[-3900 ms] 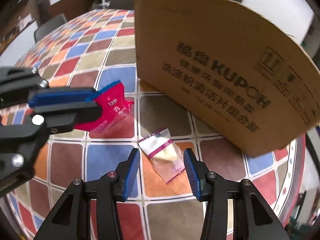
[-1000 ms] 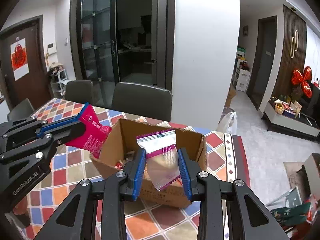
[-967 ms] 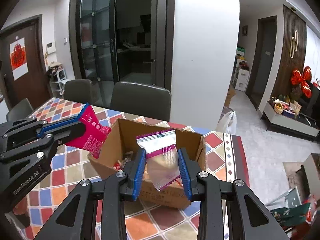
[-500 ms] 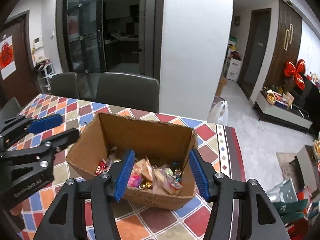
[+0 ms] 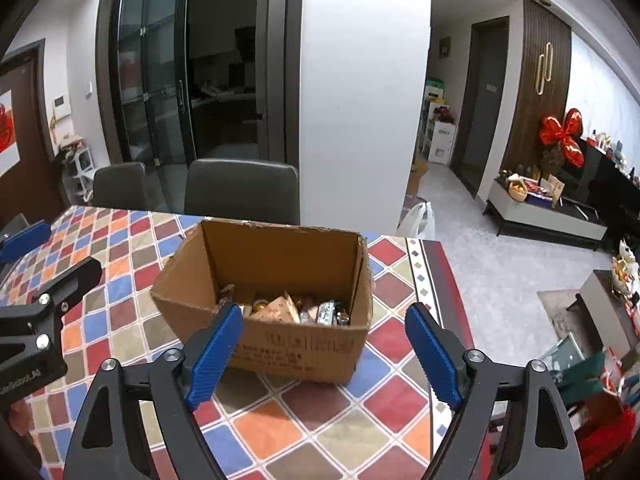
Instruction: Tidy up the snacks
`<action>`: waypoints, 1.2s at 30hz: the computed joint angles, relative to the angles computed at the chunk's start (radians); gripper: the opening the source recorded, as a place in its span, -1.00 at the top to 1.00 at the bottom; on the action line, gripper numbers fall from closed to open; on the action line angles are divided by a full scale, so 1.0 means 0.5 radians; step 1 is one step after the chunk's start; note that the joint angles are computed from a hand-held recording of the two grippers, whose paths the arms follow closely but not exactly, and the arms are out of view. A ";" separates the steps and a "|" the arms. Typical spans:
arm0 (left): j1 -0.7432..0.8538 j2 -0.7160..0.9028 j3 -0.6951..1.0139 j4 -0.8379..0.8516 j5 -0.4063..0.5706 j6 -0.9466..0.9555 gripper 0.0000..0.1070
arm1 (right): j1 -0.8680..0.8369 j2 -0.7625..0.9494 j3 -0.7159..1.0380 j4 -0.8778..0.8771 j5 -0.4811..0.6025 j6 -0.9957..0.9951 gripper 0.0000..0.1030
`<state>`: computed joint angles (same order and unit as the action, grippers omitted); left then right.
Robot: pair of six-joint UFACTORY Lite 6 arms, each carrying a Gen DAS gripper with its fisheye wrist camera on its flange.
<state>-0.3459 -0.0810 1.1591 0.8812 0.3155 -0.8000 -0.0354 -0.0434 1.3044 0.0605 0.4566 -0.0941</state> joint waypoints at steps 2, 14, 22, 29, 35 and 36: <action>-0.026 -0.147 -0.131 0.079 0.005 -0.083 -0.78 | -0.023 -0.136 -0.113 0.072 -0.002 -0.066 -0.70; -0.276 -1.049 -0.875 0.205 0.168 -0.338 -0.92 | -0.005 -1.085 -0.863 0.071 0.031 0.023 -0.79; -0.712 -1.550 -1.233 0.418 0.550 -0.705 -0.92 | 0.112 -1.706 -1.259 -0.138 0.141 0.257 -0.89; -1.298 -1.842 -1.524 0.639 1.106 -1.137 -0.92 | -0.143 -2.113 -1.542 0.301 0.305 -0.082 -0.89; -1.802 -1.941 -1.745 0.727 1.617 -1.404 -0.92 | -0.114 -2.399 -1.786 0.131 0.374 0.084 -0.89; -1.852 -1.960 -1.769 0.710 1.668 -1.415 -0.92 | -0.063 -2.429 -1.811 0.041 0.379 0.166 -0.89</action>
<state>-1.2719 -1.0611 0.2748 1.2364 1.1498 -1.5076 -0.0671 -1.2579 0.3990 0.0812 0.6461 -0.0113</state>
